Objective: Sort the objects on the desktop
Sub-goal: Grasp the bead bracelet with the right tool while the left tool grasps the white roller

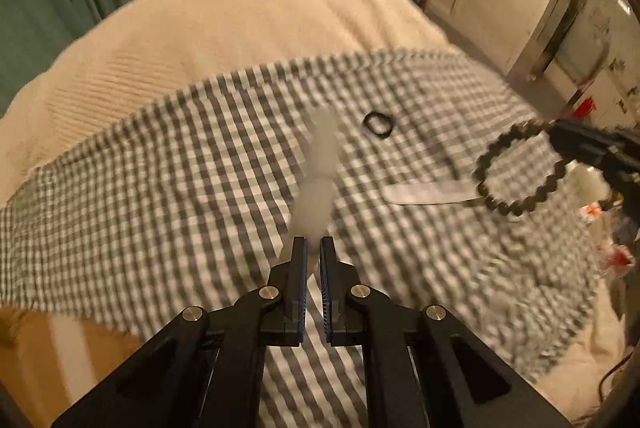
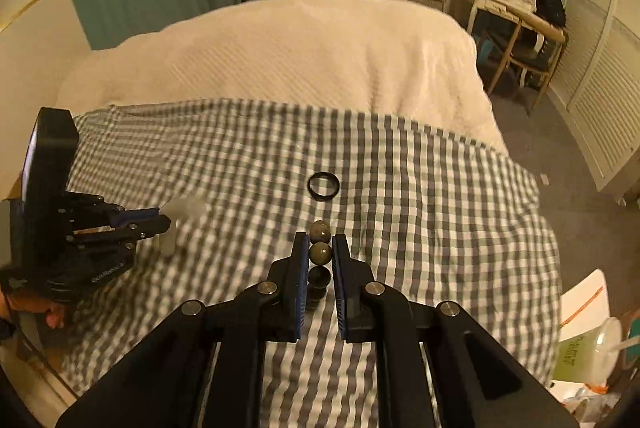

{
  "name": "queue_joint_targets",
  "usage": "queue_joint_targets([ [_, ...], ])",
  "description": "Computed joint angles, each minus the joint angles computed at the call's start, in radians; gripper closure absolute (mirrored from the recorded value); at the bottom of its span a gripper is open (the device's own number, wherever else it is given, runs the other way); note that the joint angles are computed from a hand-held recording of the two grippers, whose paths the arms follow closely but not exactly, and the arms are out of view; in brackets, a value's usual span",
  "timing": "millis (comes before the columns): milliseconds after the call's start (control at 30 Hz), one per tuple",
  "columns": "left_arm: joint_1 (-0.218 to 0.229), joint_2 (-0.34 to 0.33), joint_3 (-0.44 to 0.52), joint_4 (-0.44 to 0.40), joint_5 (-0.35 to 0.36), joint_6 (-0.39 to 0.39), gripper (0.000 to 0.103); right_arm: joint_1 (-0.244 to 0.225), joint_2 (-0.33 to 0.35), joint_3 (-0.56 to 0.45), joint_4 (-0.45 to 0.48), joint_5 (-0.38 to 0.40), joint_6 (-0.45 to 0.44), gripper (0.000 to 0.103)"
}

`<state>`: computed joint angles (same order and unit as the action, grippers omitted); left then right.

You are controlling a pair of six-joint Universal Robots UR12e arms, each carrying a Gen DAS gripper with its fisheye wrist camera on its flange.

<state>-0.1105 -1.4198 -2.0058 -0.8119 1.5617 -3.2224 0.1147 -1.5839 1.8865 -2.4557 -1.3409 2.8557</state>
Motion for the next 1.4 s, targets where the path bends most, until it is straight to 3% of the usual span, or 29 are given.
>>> queue_joint_targets([
  [133,0.001,0.084,0.009,-0.044,-0.025,-0.031,0.1,0.009,-0.067,-0.005,0.044,0.016,-0.014,0.092],
  [267,0.045,0.192,0.013,-0.098,-0.076,-0.082,0.1,0.045,-0.137,-0.017,0.067,0.039,-0.026,0.092],
  [433,0.089,0.295,0.007,-0.195,-0.043,-0.114,0.1,0.107,-0.208,-0.03,0.075,0.08,-0.018,0.092],
  [533,0.121,0.343,-0.015,-0.275,-0.056,-0.138,0.1,0.157,-0.227,-0.035,0.066,0.07,-0.004,0.092],
  [667,0.109,0.382,-0.051,-0.326,0.006,-0.092,0.1,0.205,-0.233,-0.043,0.102,0.06,0.022,0.092],
  [800,0.106,0.414,-0.086,-0.352,-0.001,-0.111,0.1,0.23,-0.235,-0.031,0.13,0.019,0.013,0.092],
  [967,0.024,0.369,-0.131,-0.237,0.087,-0.142,0.1,0.214,-0.227,-0.007,0.166,0.014,0.03,0.092],
  [1133,-0.017,0.29,-0.137,-0.184,0.084,-0.213,0.1,0.179,-0.211,0.023,0.172,0.004,0.013,0.092],
  [1233,-0.041,0.234,-0.147,-0.102,0.107,-0.229,0.099,0.157,-0.19,0.037,0.163,-0.009,0.009,0.092],
  [1333,-0.046,0.171,-0.154,-0.031,0.075,-0.241,0.098,0.127,-0.161,0.052,0.16,-0.008,0.01,0.092],
  [1400,-0.056,0.125,-0.159,0.008,0.063,-0.225,0.091,0.108,-0.137,0.058,0.164,-0.007,0.009,0.092],
])
